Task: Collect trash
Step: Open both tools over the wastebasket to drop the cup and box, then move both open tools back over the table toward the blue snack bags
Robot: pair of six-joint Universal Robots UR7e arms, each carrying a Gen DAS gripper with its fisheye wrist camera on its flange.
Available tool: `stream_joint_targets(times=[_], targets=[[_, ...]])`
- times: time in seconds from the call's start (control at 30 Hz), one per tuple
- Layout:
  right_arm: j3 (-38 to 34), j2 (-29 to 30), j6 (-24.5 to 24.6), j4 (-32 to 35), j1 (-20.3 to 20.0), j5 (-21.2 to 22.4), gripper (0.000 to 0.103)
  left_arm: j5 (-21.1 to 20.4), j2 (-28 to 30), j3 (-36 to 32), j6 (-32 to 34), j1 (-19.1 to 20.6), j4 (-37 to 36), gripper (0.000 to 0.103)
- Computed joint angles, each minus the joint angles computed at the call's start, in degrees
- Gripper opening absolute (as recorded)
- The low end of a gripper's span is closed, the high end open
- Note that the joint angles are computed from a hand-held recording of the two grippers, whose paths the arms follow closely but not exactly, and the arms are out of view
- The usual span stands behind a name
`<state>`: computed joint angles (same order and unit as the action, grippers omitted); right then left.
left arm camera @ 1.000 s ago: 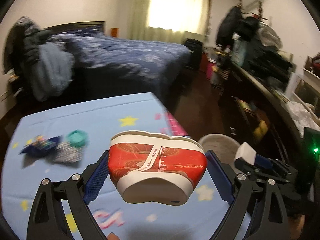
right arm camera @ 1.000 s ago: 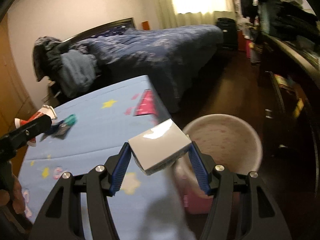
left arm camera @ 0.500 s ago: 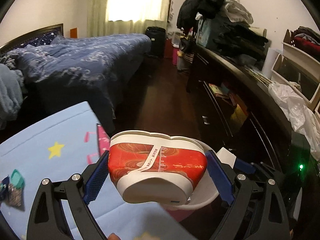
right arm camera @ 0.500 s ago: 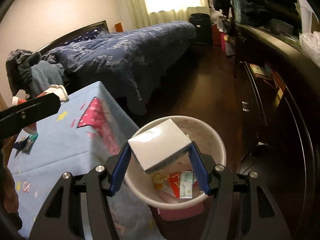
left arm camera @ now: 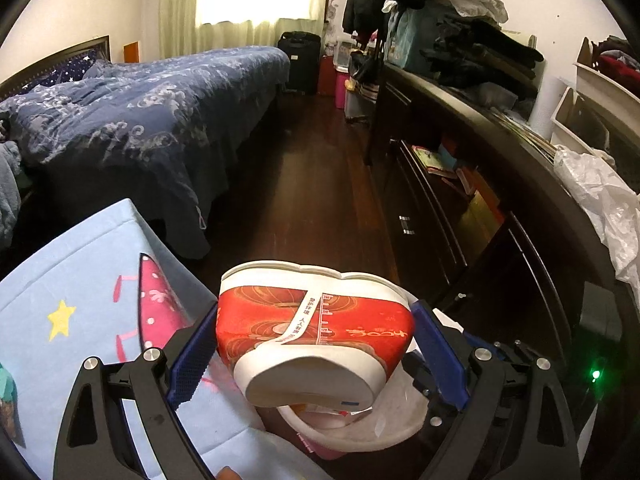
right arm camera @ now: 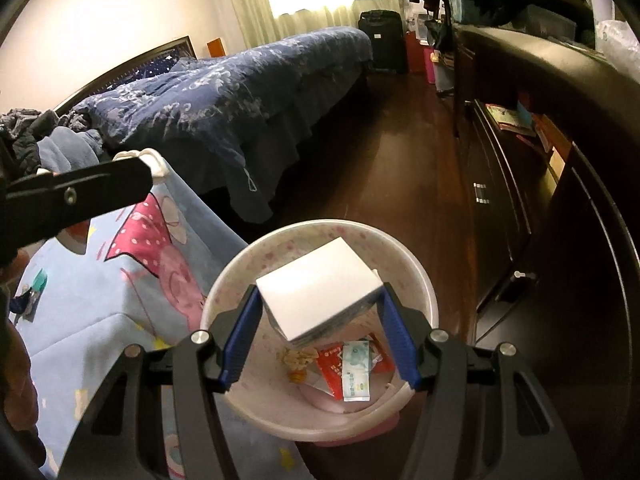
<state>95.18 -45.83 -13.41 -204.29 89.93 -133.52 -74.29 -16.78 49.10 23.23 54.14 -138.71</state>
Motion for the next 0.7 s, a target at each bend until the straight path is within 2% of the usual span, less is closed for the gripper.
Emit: stream_joint_targets(times=[0.37,0.47,0.7], targets=[[-0.40,0.21,0.00,-0.13,-0.79,0.25,0.061,0.84,2.08,-3.12,-1.22,-0.08,2.06,0.092],[-0.34,0.12,-0.01,-0.30,-0.81,0.24,0.064,0.68,1.94,-3.15,-1.33,-0.09,2.03,0.092],[0.24,0.08,-1.70,-2.19,0.58,-0.58,0.070,0.29,-2.23,1.69,-1.70,0.41,-0.49,0.092]])
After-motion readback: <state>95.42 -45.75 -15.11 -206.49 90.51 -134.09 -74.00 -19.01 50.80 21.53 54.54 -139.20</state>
